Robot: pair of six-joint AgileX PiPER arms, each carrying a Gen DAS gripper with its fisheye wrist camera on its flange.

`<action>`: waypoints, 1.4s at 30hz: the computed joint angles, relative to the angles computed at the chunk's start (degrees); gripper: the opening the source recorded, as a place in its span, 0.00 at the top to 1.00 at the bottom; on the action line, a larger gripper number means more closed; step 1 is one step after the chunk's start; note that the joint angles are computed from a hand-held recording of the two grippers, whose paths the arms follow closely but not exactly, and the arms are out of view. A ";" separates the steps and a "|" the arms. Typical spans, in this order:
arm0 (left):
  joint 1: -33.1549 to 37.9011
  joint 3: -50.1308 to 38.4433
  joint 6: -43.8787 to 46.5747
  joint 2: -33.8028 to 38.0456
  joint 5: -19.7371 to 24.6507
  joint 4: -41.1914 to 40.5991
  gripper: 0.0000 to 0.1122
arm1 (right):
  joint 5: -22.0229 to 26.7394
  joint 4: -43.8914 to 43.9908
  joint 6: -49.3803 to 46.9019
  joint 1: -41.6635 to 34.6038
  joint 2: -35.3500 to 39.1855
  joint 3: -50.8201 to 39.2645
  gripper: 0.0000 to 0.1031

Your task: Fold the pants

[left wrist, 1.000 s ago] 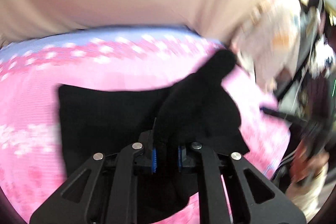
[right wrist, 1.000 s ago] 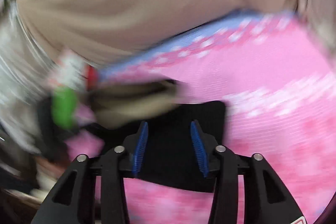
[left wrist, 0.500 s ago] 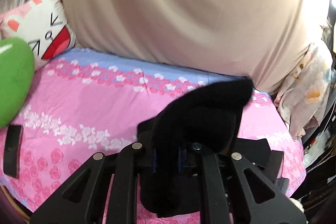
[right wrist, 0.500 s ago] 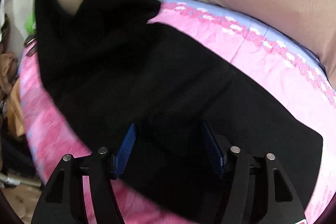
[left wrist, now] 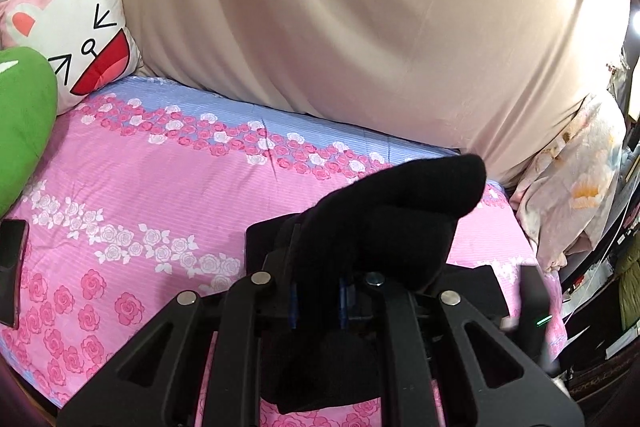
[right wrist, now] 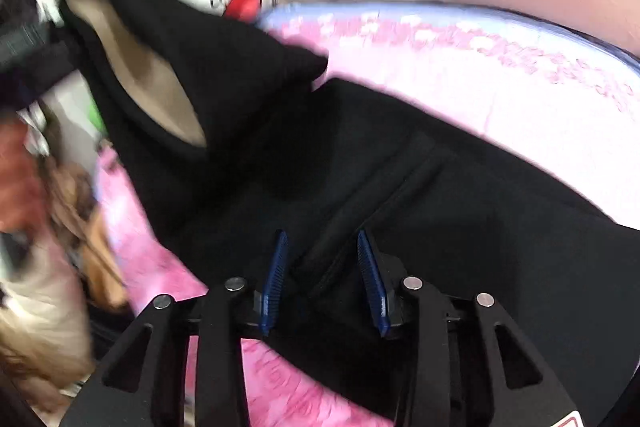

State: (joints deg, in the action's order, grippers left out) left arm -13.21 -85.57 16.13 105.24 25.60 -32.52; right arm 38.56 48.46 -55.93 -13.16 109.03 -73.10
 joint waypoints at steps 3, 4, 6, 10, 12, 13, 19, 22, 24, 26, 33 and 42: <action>-0.51 -0.27 -0.01 0.15 0.07 0.41 0.89 | 8.31 5.79 -2.83 -5.97 -2.06 -0.63 0.48; -0.79 -0.31 -0.01 0.13 0.09 0.51 0.89 | 11.49 8.49 -4.07 -7.10 -1.53 -0.93 0.48; -1.31 -0.26 0.15 0.03 0.07 0.70 0.89 | 10.99 10.16 -4.98 -6.21 -1.95 -0.72 0.48; -2.67 -0.50 -2.92 -0.21 0.39 4.33 0.89 | 3.39 7.11 -4.18 1.58 2.53 -5.25 0.47; -3.59 -0.54 -5.66 -0.59 0.54 7.42 0.89 | 6.75 5.34 1.97 2.73 8.82 -14.49 0.89; -4.12 -0.54 -6.68 -0.84 0.70 8.63 0.89 | 7.47 3.86 4.93 2.56 9.96 -16.93 0.90; -11.07 0.00 -2.52 -1.66 2.11 7.32 0.88 | 6.58 13.19 -3.07 -9.56 0.59 -13.10 0.91; -17.16 -2.87 3.68 3.73 5.55 2.88 0.82 | 8.34 10.28 -4.67 -18.97 -1.45 -9.54 0.72; -20.45 -5.93 3.86 9.33 7.79 2.37 0.78 | 1.98 5.91 -2.50 -21.94 -2.14 -5.43 0.40; -22.10 -8.60 1.35 13.31 10.07 4.22 0.73 | 2.98 8.00 -2.36 -27.85 -0.22 -2.21 0.39; -17.93 0.06 -0.09 7.48 4.83 2.54 0.46 | 16.94 19.09 -11.00 -33.58 0.58 8.24 0.33; -10.32 9.59 2.78 -3.29 -1.78 -0.43 0.38 | 25.06 22.32 -10.03 -33.35 2.33 10.12 0.20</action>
State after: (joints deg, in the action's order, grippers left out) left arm -23.53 -75.98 18.91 101.95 23.81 -32.95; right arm 63.62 70.79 -65.96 -46.51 111.36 -62.97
